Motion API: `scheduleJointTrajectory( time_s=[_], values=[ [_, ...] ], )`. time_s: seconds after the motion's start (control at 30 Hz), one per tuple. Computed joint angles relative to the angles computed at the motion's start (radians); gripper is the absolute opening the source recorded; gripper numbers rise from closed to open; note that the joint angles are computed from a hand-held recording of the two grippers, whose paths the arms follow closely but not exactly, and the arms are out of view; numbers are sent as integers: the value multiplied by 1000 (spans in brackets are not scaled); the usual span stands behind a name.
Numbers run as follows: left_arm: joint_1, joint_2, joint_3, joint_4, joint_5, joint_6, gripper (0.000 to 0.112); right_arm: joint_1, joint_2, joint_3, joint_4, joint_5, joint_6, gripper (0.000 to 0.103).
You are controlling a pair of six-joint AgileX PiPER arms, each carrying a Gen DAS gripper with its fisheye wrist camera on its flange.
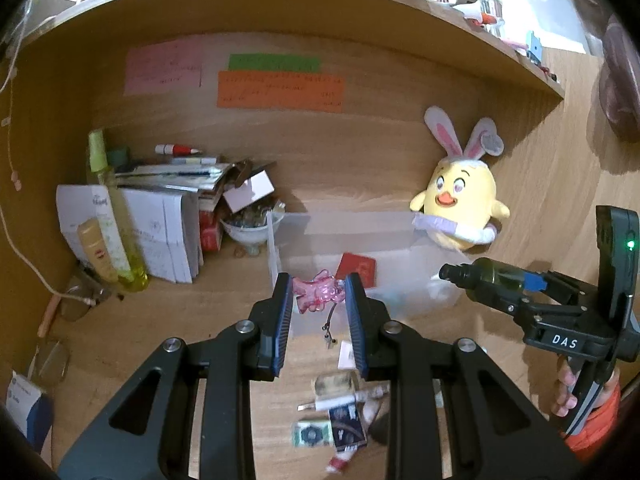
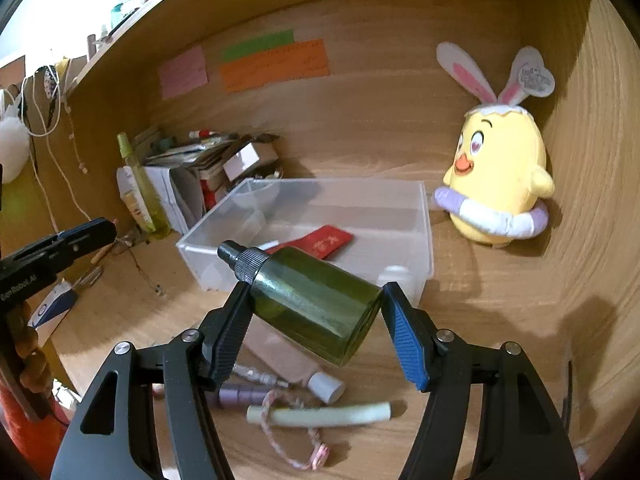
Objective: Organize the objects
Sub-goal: 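Carry the keychain and green bottle over the clear box and release them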
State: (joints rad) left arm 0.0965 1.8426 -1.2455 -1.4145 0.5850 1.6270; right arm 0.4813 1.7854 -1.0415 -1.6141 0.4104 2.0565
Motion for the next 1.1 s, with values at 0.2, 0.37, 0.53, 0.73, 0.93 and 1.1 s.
scheduleJointTrajectory(
  time_s=[0.2, 0.37, 0.53, 0.73, 0.93, 1.1],
  values=[
    [-23, 48, -108, 56, 5, -112, 26, -46, 11, -44, 6, -18, -43, 62],
    [-51, 91, -189, 88, -19, -180, 26, -76, 26, -92, 42, -21, -110, 62],
    [-85, 151, -287, 192, -54, -302, 26, -105, 48, -148, 84, -12, -180, 62],
    [-113, 235, -407, 342, -53, -464, 26, -135, 86, -234, 194, -16, -339, 62],
    [-150, 323, -519, 550, -75, -684, 26, -174, 169, -368, 426, -14, -604, 62],
    [-164, 409, -635, 675, -21, -821, 26, -216, 249, -470, 657, -32, -833, 62]
  ],
)
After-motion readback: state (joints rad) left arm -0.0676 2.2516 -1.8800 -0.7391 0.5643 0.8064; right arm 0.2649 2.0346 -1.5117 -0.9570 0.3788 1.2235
